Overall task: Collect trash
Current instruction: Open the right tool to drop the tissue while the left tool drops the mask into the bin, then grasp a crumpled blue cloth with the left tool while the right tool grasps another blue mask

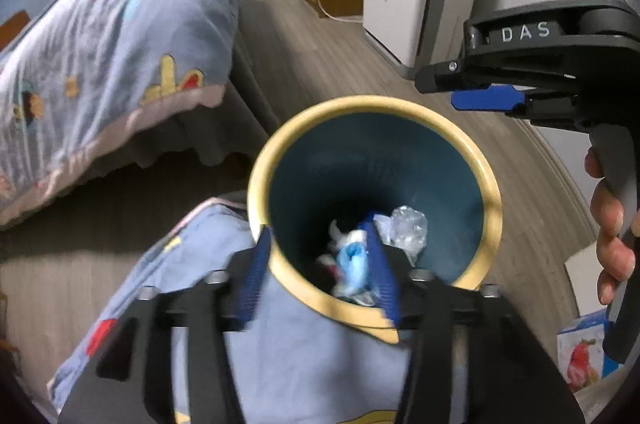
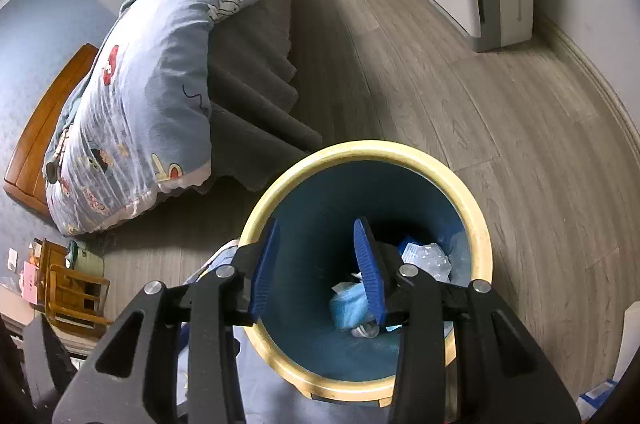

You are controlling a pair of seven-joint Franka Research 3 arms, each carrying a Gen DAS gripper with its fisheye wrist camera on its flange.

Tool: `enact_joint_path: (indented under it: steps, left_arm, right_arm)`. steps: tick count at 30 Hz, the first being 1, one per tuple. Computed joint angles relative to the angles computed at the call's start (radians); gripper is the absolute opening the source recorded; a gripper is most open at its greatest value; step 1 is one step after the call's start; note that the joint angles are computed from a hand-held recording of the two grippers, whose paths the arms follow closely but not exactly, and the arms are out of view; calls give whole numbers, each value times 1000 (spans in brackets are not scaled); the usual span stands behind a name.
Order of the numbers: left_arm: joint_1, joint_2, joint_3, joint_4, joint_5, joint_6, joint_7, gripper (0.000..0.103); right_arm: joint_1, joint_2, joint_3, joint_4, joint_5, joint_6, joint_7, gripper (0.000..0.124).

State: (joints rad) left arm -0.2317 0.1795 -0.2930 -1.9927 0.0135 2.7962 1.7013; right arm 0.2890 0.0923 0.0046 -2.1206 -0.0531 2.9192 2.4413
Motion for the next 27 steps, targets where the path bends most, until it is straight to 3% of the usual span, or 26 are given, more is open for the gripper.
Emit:
enact_joint_path:
  steps: [6,9,11,13,14,20,27]
  left_arm:
    - [10,-72,2,-70,-43,38,17,63]
    - [6,-117,16,-111,-46,49,8,71]
    - [3,-153,28,-141,-51,59,-3,84]
    - [0,-201,43,-190,-58,80,-18,90]
    - [-1,-228,53,-215,-43,87,-38,93]
    - [3,-397,121,-352,2,78,-83,95]
    - [48,-626,204,-529,53,24,-139,96]
  right_arm:
    - [7,-29,-2,-20,-55,-1,55,45]
    - [7,-44,2,-22,-121,-14,109,59]
    - [6,-56,7,-20,-187,-35,151,69]
    - [4,-65,15,-14,-251,-60,191,94]
    - [5,-70,19,-7,-308,-81,227,98]
    - [20,-71,61,34,-408,-178,240,97]
    - [76,-48,108,46,-259,-135,84,97]
